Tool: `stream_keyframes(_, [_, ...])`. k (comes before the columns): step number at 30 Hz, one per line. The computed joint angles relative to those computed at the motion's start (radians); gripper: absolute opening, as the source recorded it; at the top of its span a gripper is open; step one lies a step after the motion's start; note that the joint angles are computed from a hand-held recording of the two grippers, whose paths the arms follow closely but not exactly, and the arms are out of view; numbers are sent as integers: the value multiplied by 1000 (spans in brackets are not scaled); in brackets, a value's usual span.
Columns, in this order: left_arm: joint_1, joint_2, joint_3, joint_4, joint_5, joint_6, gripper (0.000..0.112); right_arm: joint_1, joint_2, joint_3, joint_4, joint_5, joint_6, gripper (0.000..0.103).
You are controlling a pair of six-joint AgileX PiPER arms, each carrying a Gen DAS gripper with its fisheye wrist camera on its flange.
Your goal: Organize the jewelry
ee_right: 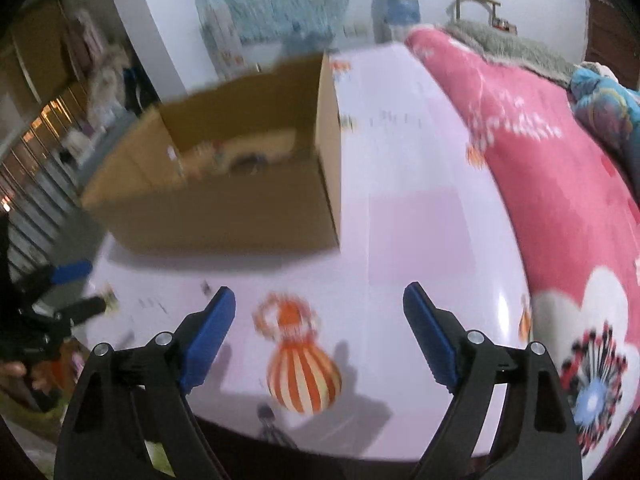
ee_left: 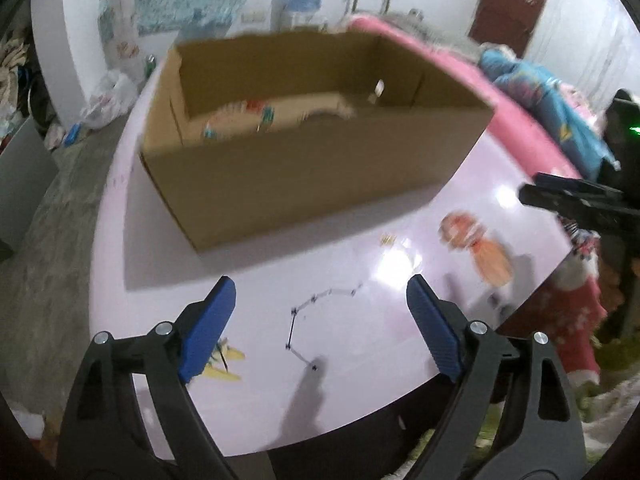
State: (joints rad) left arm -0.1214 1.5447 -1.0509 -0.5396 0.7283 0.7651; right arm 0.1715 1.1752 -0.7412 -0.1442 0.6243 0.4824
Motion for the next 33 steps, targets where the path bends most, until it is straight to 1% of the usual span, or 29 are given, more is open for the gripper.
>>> stream_keyframes(3, [-40, 44, 13, 88, -54, -87, 84, 91, 53, 19, -101, 28, 132, 84])
stream_keyframes(5, [-76, 83, 11, 190, -96, -202, 84, 130, 75, 30, -147, 40, 189, 86])
stream_keyframes(6, [-84, 92, 9, 215, -101, -233, 84, 142, 88, 34, -160, 43, 204, 86])
stream_keyframes(7, [-91, 108, 4, 235, -104, -266, 84, 150, 100, 38, -158, 43, 208, 87])
stream_keyframes(9, [-83, 134, -4, 222, -111, -269, 84, 156, 117, 43, -144, 40, 201, 87])
stream_keyframes(10, [-90, 132, 5, 241, -135, -293, 85, 169, 121, 41, -146, 49, 215, 87])
stream_keyframes(14, [-111, 136, 16, 301, -179, -372, 86, 171, 148, 49, -155, 47, 233, 87])
stream_keyframes(16, [-122, 135, 26, 332, -203, -412, 89, 184, 163, 54, -181, 44, 264, 88])
stream_keyframes(18, [-132, 135, 34, 343, -217, -429, 91, 210, 171, 54, -234, 55, 320, 92])
stream_keyframes(22, [-137, 139, 39, 355, -233, -456, 94, 205, 177, 51, -232, 52, 323, 96])
stream_keyframes(25, [-118, 135, 57, 340, -248, -435, 95, 182, 185, 51, -224, 37, 299, 96])
stream_keyframes(28, [-119, 134, 65, 350, -256, -453, 95, 158, 196, 45, -215, 24, 272, 96])
stream_keyframes(33, [-125, 123, 72, 370, -250, -484, 95, 168, 192, 50, -221, 24, 288, 96])
